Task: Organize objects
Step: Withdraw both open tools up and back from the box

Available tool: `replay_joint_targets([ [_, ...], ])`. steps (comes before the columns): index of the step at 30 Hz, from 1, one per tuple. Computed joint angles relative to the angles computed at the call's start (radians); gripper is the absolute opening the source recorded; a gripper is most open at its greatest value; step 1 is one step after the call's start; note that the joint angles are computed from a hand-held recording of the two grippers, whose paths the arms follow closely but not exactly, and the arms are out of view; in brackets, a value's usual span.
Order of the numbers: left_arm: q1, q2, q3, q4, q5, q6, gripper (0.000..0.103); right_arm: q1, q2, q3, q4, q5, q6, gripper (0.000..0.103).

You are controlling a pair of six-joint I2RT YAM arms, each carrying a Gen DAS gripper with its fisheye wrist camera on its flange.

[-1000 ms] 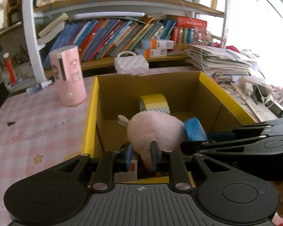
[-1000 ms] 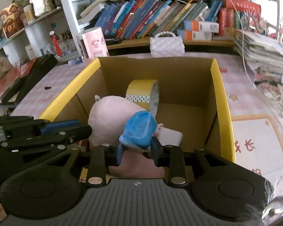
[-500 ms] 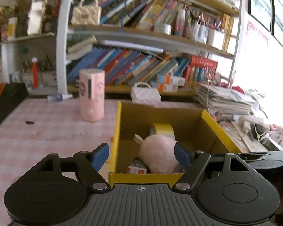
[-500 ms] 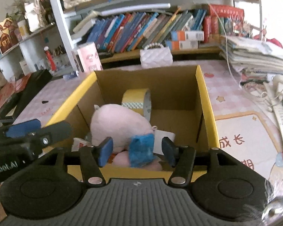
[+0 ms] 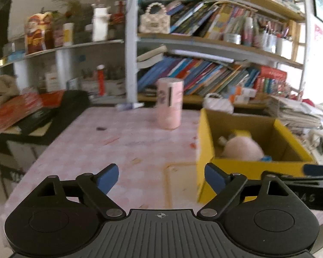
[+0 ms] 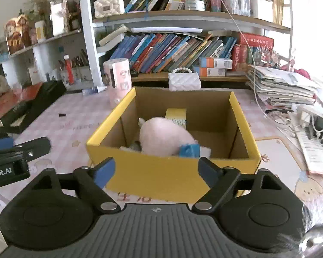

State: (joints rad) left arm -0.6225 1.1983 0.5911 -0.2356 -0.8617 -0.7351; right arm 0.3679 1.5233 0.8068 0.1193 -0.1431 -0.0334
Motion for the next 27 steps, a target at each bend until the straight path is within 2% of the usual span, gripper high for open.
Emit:
replay_joint_targets([
  [2, -0.026, -0.042, -0.019, -0.078, -0.011, -0.055, 0.092, 0.036, -0.037, -0.042, 0.009, 0.058, 0.011, 0.099],
  [5, -0.069, -0.090, -0.034, -0.202, -0.025, -0.134, 0.095, 0.092, -0.084, -0.092, -0.007, 0.137, 0.032, 0.103],
  [9, -0.130, -0.140, -0.045, -0.351, -0.031, -0.244, 0.098, 0.150, -0.142, -0.144, -0.052, 0.198, 0.074, 0.103],
  [15, -0.214, -0.183, -0.056, -0.498, -0.042, -0.366, 0.099, 0.225, -0.229, -0.210, -0.095, 0.272, 0.138, 0.103],
  [20, -0.268, -0.199, -0.061, -0.577, -0.048, -0.457, 0.099, 0.278, -0.278, -0.244, -0.114, 0.316, 0.155, 0.103],
  [27, -0.314, -0.181, -0.055, -0.622, -0.050, -0.504, 0.099, 0.325, -0.307, -0.263, -0.131, 0.348, 0.158, 0.103],
])
